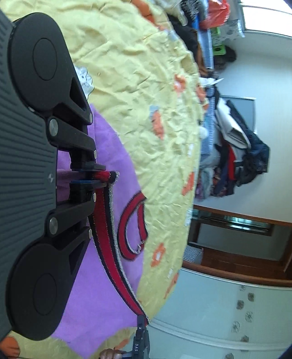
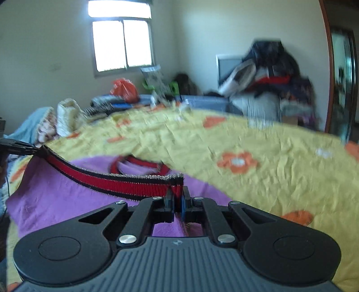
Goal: Fold small clothes
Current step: 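Hold the hem band taut with both grippers and lay it straight below the collar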
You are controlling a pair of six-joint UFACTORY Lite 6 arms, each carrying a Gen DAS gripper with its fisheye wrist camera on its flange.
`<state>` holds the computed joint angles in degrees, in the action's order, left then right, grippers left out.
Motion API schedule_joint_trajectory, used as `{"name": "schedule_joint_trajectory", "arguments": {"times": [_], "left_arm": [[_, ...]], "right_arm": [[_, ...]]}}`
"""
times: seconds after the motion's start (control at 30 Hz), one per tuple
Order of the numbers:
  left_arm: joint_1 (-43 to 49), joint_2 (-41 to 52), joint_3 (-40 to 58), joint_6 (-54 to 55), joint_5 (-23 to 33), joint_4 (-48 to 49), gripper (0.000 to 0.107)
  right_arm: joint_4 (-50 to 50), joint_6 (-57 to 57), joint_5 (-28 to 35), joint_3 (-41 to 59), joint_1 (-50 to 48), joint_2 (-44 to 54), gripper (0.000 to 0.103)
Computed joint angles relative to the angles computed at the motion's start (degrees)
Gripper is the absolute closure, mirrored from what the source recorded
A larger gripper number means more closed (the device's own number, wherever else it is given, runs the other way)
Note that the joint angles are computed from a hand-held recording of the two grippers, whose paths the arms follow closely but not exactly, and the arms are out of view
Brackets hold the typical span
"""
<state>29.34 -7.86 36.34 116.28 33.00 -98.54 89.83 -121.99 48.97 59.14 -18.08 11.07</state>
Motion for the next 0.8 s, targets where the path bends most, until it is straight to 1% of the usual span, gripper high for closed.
{"name": "schedule_joint_trajectory", "arguments": {"times": [0.1,0.23,0.37,0.4,0.47,0.5,0.53,0.57,0.6,0.63,0.67,0.7,0.73,0.77,0.8], "left_arm": [[-1.77,6.86,4.09,3.89,-1.92,-3.24,0.099],[-2.21,12.64,9.89,3.02,-3.24,-2.6,0.101],[-1.72,16.76,13.98,2.81,-4.57,-3.61,0.104],[-1.08,17.99,15.12,0.86,-4.01,-2.55,0.105],[0.88,19.92,17.11,-6.02,-0.01,3.52,0.106],[1.17,19.51,16.68,-7.27,0.88,4.61,0.106],[1.71,19.55,16.79,-9.9,2.59,7.54,0.104],[2.32,19.41,16.55,-11.19,4.44,9.6,0.098],[2.64,19.04,15.98,-11.86,5.33,10.8,0.095],[2.9,19.15,15.95,-13.23,6.16,12.69,0.085],[2.88,19.65,16.16,-14.62,6.6,14.47,0.07],[2.63,20.56,16.76,-16.64,6.48,16.28,0.059],[2.52,21.06,16.57,-16.43,6.26,15.94,0.038],[2.28,21.2,16.01,-14.93,5.6,14.39,0.031],[2.1,21.78,16.03,-14.4,5.3,13.47,0.031]], "right_arm": [[0.53,0.01,-2.94,4.03,1.96,5.21,0.098],[-0.58,1.51,-3.65,8.67,2.67,9.16,0.098],[-2.71,3.66,-5.61,13.86,4.2,13.13,0.098],[-2.5,3.71,-6.2,14.64,4.58,13.9,0.098],[-2.3,3.25,-9.53,15.79,5.92,15.37,0.097],[-4.01,5.73,-9.89,17.09,6.04,16.76,0.096],[-7.26,10.55,-9.24,19.0,5.88,18.42,0.094],[-8.74,12.98,-8.87,19.51,5.63,19.0,0.092],[-8.79,13.0,-7.87,19.08,5.1,18.89,0.091],[-9.1,13.33,-6.1,19.0,4.42,19.07,0.091],[-10.05,15.13,-4.15,19.57,3.75,19.54,0.09],[-10.58,16.8,-2.59,20.13,3.21,20.08,0.088],[-11.08,18.34,-1.4,20.86,2.84,20.72,0.074],[-11.42,19.39,-0.51,21.43,2.6,21.28,0.05],[-11.51,19.67,0.5,21.75,2.44,21.67,0.035]]}}
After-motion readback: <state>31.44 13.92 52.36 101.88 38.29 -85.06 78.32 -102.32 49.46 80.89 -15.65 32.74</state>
